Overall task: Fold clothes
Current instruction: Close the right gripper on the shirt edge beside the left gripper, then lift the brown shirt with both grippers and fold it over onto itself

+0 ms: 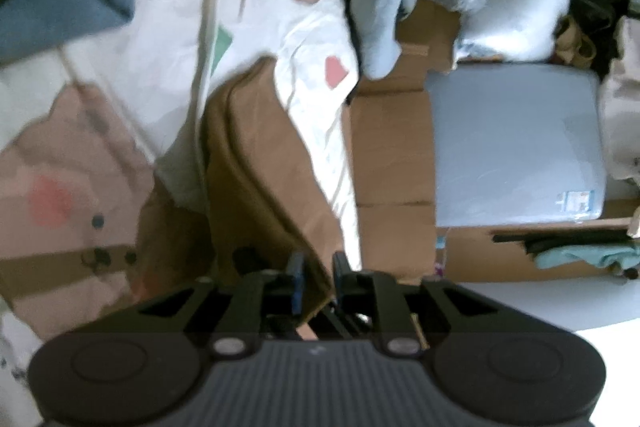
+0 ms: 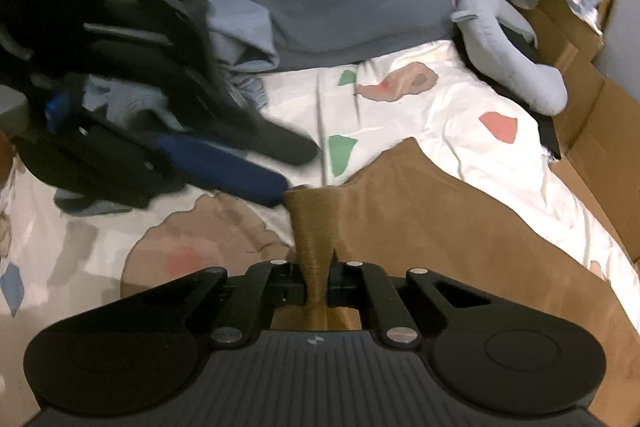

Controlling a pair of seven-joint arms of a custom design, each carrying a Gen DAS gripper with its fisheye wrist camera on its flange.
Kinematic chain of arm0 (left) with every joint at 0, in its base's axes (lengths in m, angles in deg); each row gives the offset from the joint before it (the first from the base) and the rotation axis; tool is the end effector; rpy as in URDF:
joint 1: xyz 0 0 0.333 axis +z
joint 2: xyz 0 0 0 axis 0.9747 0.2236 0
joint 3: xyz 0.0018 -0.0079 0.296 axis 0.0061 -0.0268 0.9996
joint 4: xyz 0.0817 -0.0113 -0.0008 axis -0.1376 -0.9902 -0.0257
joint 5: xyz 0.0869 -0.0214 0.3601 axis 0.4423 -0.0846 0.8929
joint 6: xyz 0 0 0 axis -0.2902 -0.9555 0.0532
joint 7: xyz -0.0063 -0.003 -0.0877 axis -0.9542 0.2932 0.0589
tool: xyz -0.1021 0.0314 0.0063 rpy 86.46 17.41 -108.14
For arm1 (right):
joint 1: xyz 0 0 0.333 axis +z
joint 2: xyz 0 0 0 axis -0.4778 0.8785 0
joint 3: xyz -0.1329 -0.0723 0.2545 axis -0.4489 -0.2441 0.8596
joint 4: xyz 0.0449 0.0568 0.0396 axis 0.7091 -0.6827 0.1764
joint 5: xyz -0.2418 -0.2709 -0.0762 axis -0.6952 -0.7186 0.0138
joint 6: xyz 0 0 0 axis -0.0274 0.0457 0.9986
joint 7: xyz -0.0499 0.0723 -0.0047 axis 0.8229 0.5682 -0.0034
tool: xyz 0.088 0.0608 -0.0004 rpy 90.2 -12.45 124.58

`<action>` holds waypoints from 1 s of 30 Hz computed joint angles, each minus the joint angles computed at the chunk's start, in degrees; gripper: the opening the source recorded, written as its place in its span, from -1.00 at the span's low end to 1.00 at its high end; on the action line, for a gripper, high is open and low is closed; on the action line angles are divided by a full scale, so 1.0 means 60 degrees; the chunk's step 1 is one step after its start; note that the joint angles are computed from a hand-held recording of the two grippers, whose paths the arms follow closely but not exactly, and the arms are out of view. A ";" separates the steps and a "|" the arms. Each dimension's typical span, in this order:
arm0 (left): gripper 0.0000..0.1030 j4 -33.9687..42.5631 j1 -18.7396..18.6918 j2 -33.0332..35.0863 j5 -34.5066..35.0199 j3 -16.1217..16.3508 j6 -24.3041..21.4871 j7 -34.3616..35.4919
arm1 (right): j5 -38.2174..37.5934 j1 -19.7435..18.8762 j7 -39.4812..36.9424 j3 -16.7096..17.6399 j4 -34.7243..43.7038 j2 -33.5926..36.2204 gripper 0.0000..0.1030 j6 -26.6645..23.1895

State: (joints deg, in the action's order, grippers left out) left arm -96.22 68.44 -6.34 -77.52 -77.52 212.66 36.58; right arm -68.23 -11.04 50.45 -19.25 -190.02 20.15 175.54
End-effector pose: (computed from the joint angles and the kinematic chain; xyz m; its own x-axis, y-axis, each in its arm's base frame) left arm 0.5187 -0.1465 0.4765 0.2087 -0.3573 0.9104 -0.8227 -0.5674 -0.0341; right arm 0.4970 0.1514 0.5181 0.4720 -0.8780 0.0792 -0.5938 -0.3831 -0.7076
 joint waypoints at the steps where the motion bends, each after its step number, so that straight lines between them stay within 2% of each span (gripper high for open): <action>1: 0.30 0.0009 0.0025 0.0024 0.0099 0.0012 0.0085 -0.0012 | 0.0208 0.0044 -0.0061 -0.0079 0.0019 -0.0007 -0.91 -0.0041; 2: 0.46 0.0026 0.0054 0.0077 0.0431 0.0007 0.0216 -0.0229 | 0.0430 0.0082 -0.0128 -0.0152 0.0039 -0.0015 -0.91 -0.0086; 3: 0.50 0.0040 0.0082 0.0156 0.0569 0.0020 0.0288 -0.0262 | 0.0594 0.0098 -0.0185 -0.0197 0.0049 -0.0032 -0.91 -0.0120; 10: 0.49 0.0761 0.0364 0.1357 0.0173 -0.0091 0.0216 0.0241 | 0.1421 0.0161 -0.0631 -0.0338 -0.0013 -0.0182 -0.92 -0.0228; 14: 0.36 0.1690 0.0607 0.2346 0.0579 -0.0296 0.0109 0.0411 | 0.1834 0.0238 -0.0935 -0.0418 -0.0006 -0.0220 -0.92 -0.0259; 18: 0.16 0.2843 0.0853 0.3427 0.1766 -0.0567 -0.0108 -0.0055 | 0.2169 0.0235 -0.1130 -0.0458 -0.0022 -0.0234 -0.92 -0.0249; 26: 0.15 0.4835 0.0969 0.5048 0.4453 -0.1048 -0.0110 -0.1543 | 0.2639 0.0235 -0.1383 -0.0528 -0.0096 -0.0327 -0.92 -0.0202; 30: -0.12 0.5681 0.1055 0.5718 0.5489 -0.1271 -0.0339 -0.2274 | 0.2729 0.0215 -0.1460 -0.0543 -0.0106 -0.0359 -0.92 -0.0237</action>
